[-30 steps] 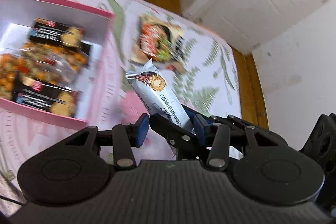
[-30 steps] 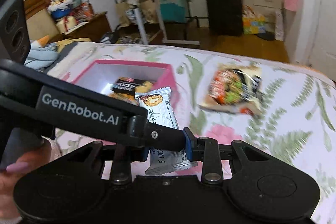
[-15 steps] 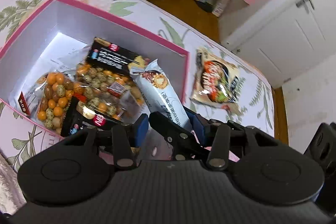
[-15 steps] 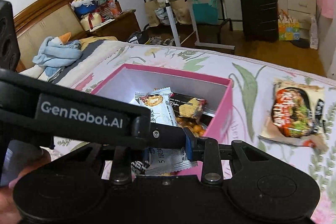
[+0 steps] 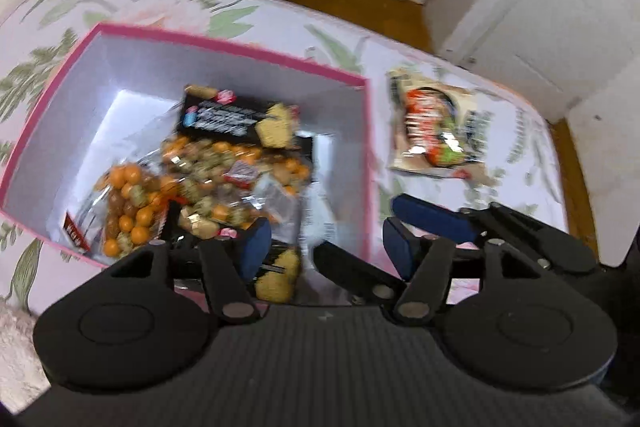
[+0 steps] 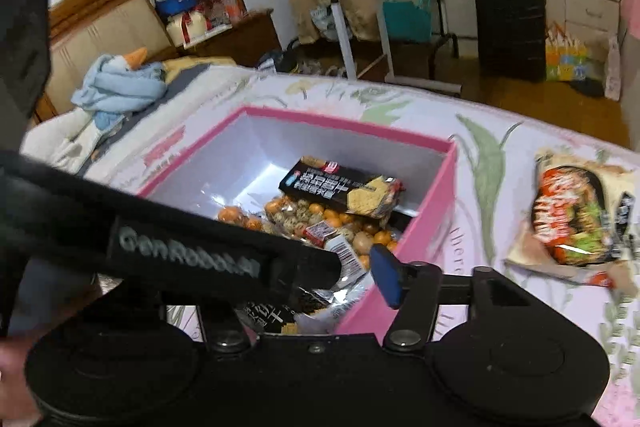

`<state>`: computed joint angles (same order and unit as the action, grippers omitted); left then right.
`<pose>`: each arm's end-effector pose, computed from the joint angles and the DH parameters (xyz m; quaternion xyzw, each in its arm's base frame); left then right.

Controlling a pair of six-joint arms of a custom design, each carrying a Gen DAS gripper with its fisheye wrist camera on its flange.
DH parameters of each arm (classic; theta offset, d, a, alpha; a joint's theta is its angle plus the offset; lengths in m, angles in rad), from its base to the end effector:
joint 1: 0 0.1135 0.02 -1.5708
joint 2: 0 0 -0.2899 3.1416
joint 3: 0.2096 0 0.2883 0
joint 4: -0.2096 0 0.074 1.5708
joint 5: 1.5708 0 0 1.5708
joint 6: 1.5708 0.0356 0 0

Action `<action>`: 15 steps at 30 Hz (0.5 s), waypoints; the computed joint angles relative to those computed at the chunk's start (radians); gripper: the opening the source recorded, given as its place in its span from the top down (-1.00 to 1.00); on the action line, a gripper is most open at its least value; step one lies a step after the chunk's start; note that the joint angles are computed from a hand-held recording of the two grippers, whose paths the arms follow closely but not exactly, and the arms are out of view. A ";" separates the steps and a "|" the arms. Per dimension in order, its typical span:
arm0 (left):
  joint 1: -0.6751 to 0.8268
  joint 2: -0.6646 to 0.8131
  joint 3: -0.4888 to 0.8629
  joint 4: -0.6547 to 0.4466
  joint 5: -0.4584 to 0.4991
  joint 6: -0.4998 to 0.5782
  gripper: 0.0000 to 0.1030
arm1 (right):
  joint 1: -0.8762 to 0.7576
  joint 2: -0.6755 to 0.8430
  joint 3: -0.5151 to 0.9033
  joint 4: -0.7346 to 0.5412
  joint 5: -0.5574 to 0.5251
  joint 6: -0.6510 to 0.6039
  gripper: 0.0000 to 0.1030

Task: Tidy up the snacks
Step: 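Move the left gripper to the noodle packet and grasp it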

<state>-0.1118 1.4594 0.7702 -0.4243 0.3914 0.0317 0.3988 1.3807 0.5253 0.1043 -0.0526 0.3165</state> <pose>0.2874 -0.0459 0.1727 0.1125 0.9498 -0.1981 0.2146 0.2532 0.1087 0.1499 -0.0482 0.9157 0.1620 0.3647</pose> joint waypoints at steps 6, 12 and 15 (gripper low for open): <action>-0.053 -0.087 0.042 -0.100 -0.010 0.096 -0.19 | -0.124 -0.309 -0.114 -0.189 0.025 -0.080 -0.39; -0.196 -0.079 0.070 -0.069 -0.112 0.092 -0.37 | -0.355 -0.487 -0.155 -0.360 -0.020 -0.212 -0.43; -0.263 -0.013 0.126 -0.085 -0.118 0.081 -0.43 | -0.445 -0.487 -0.165 -0.361 -0.056 -0.289 -0.52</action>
<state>-0.3744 1.4469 0.8964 -0.5095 0.2734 0.1126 -0.0458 0.8941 0.3599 -0.2568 -0.1090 0.0276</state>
